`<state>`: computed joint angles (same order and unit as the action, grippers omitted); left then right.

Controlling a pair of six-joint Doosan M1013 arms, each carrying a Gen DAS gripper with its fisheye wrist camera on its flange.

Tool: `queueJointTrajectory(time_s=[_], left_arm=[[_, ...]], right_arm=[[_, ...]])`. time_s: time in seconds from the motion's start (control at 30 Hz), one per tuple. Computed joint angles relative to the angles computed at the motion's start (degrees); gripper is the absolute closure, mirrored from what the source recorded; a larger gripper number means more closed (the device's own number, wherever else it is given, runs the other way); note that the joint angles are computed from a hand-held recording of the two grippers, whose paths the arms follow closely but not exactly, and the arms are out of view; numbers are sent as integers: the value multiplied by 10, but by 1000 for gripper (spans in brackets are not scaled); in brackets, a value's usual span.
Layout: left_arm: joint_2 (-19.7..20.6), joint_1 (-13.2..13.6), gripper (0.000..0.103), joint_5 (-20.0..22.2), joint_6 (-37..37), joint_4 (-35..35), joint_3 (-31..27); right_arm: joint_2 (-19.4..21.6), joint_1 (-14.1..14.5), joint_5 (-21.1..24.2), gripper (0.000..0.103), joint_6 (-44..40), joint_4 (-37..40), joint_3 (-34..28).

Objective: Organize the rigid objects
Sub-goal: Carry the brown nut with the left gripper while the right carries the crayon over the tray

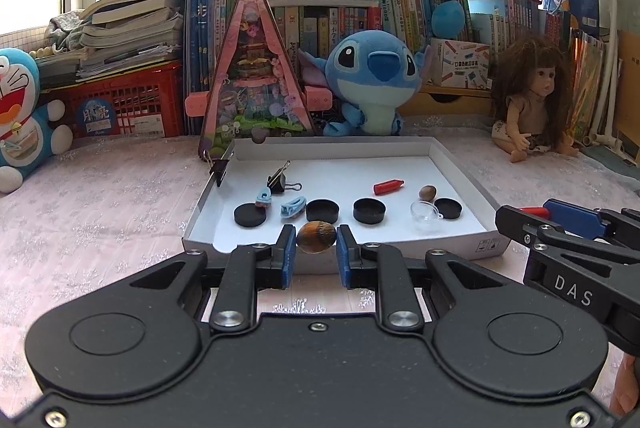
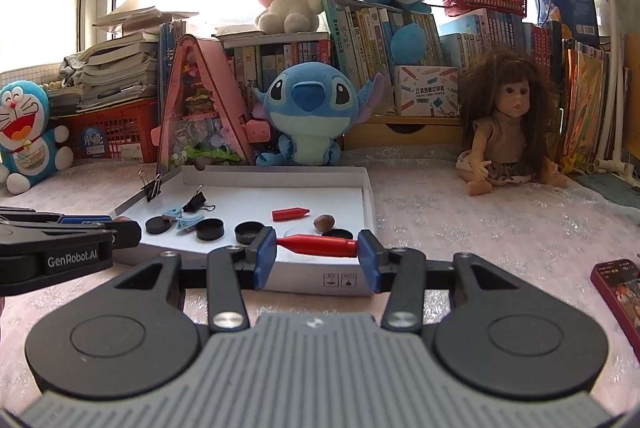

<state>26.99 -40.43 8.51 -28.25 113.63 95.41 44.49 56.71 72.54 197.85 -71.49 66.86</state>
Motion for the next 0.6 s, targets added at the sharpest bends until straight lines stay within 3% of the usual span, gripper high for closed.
queueJointTrajectory(time_s=[0.23, 0.37, 0.6], left_arm=[[15, 5, 83, -5, 86, -79, -30], [28, 9, 83, -10, 236, -229, -57], [55, 13, 83, 1, 406, -395, -100]], right_arm=[[-1, -12, -9, 53, -12, 1, -3], [-1, -23, -22, 53, -16, 9, -6], [8, -39, -37, 53, -33, 20, -24]])
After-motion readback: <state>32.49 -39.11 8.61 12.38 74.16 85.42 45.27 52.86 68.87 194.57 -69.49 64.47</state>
